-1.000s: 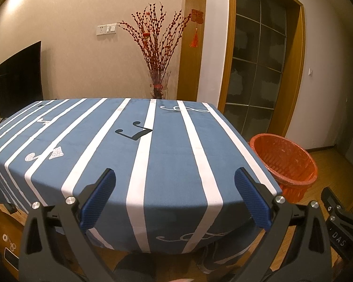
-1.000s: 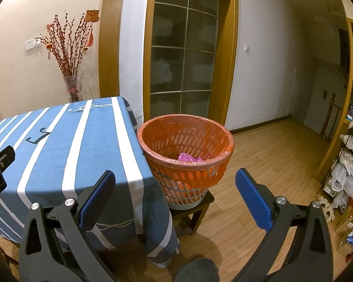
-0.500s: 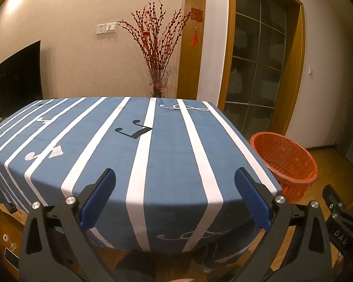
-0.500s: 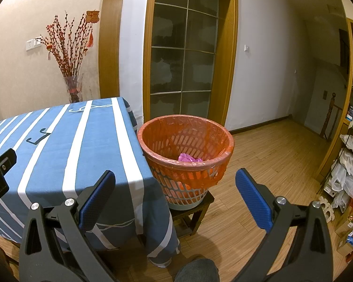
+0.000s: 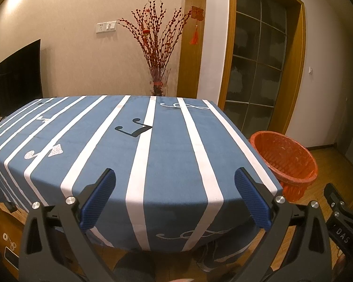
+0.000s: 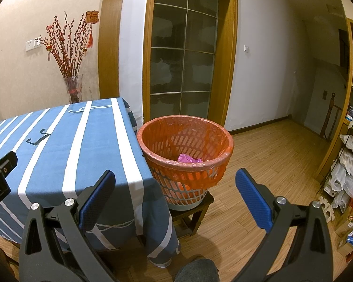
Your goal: Collect trash
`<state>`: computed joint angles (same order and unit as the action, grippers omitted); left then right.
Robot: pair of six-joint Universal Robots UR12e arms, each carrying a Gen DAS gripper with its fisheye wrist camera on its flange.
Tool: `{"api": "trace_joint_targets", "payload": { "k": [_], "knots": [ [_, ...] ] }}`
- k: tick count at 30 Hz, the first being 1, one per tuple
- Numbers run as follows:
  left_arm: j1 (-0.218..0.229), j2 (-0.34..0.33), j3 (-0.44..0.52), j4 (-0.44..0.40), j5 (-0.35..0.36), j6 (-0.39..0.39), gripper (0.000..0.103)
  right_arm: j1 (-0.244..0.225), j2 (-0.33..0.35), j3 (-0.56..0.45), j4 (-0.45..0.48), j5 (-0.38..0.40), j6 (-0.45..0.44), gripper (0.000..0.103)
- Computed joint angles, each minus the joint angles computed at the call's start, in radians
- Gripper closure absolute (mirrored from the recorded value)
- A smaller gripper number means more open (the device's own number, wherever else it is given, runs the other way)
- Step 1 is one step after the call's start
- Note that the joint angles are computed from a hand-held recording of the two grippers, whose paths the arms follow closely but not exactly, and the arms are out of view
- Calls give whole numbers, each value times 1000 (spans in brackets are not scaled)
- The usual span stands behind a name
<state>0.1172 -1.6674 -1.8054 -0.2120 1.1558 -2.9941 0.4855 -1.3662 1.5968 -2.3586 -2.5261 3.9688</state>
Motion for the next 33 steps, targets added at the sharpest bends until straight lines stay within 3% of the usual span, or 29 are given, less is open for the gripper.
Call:
{"api": "trace_joint_targets", "payload": {
  "k": [33],
  "knots": [
    [1,-4,7,-22,1,17,5,1,3,-5,6,0,4,3]
  ]
}}
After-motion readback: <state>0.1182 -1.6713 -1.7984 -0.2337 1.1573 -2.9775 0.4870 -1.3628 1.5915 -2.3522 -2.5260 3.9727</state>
